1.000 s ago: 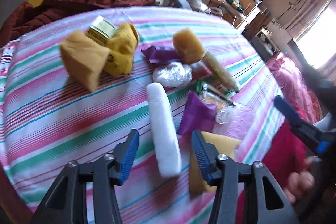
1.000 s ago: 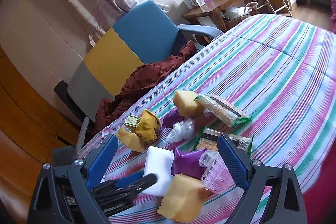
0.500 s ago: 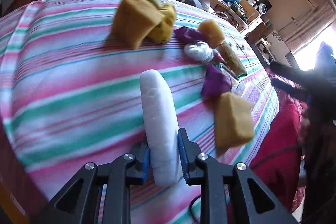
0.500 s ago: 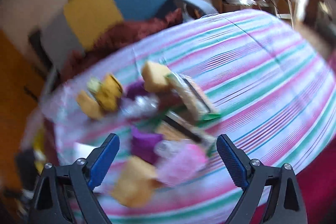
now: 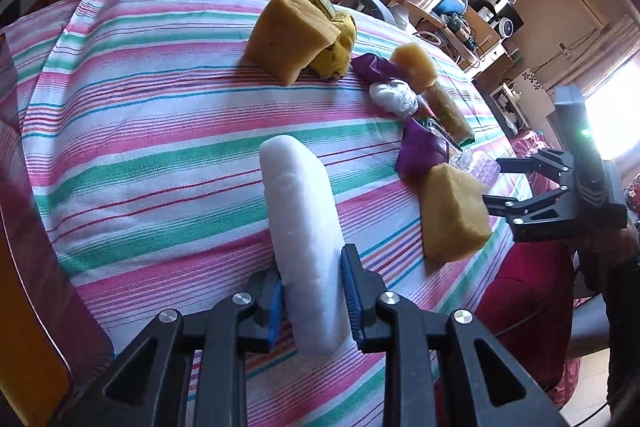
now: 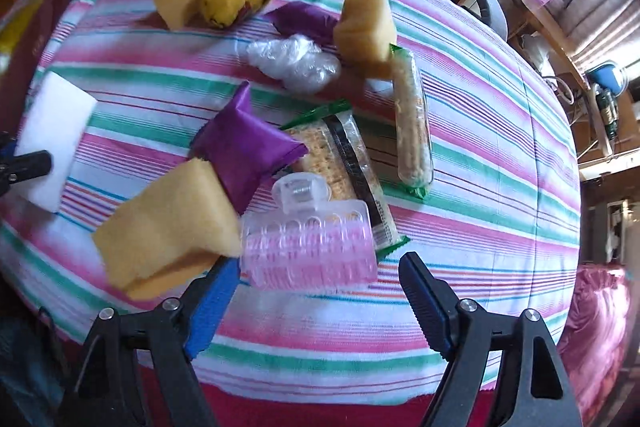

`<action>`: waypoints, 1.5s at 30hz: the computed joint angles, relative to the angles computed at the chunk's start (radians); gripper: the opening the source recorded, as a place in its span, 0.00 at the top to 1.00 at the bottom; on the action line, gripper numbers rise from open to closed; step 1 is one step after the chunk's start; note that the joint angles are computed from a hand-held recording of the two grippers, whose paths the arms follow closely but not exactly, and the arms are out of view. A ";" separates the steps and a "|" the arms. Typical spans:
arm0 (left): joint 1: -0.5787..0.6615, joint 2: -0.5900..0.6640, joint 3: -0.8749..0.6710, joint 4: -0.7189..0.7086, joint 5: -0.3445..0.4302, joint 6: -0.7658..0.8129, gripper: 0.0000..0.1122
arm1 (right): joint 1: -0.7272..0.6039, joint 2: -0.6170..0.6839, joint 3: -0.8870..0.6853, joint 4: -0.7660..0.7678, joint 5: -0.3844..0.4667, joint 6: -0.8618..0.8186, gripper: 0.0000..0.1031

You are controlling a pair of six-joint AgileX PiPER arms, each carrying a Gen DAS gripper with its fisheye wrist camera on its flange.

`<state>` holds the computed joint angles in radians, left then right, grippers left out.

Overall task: Organize objects
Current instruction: 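Grasp the white foam block with the left tool while the right grasps the pink roller, then place the foam block in the tray with left tool while right drops the roller in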

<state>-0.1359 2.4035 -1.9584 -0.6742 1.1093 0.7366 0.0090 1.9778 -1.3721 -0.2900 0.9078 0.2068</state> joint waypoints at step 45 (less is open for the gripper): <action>0.289 -0.376 0.415 -0.252 -0.102 0.335 0.85 | 0.301 -0.103 -0.042 0.131 -0.354 0.289 0.32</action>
<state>0.1528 2.0275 -1.5437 -0.9262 1.0070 1.0711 0.3104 1.8746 -1.4137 -0.1586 0.5533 0.4963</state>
